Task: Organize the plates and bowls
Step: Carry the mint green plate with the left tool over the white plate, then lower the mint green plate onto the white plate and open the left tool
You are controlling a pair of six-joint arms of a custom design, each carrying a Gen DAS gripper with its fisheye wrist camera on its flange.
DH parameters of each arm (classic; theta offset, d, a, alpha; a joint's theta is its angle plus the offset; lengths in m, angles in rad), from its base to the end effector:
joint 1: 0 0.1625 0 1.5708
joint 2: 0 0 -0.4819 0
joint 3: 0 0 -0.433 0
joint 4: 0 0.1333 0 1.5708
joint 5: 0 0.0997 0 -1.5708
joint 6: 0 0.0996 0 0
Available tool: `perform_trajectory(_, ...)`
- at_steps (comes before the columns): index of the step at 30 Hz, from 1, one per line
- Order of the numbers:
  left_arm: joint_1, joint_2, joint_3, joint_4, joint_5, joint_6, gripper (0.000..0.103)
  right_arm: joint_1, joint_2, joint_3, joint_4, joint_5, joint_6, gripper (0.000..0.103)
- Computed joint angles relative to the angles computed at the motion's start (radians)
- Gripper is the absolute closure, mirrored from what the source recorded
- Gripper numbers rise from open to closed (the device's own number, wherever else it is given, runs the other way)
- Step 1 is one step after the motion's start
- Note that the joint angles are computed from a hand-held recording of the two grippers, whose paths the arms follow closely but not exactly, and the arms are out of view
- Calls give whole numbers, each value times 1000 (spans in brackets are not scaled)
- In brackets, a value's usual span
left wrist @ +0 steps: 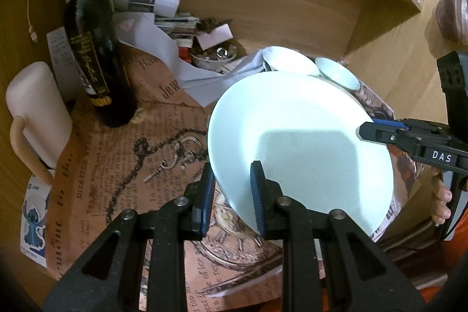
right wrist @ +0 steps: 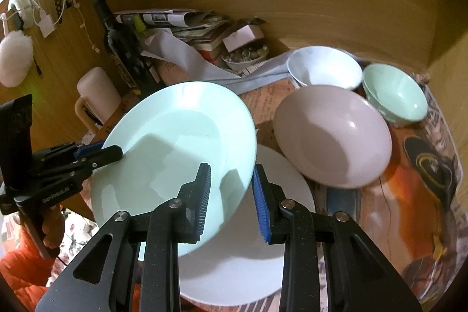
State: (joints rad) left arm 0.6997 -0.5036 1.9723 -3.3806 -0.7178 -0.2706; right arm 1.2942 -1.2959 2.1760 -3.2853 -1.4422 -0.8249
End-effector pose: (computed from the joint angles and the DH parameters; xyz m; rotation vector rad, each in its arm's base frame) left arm -0.3111 -0.5342 -0.0641 0.5372 2.3784 -0.9491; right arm -0.0088 -0.5659 0.3001 0.7766 -2.4869 1.0714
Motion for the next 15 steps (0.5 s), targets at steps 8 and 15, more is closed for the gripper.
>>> perform_trajectory(8,8,16,-14,39,-31,2,79,-27,-3,23,-22,-10,23,76)
perform_trajectory(15,25,29,-31,86,-66,2,79,-45,11,26,-25,-28,59,76)
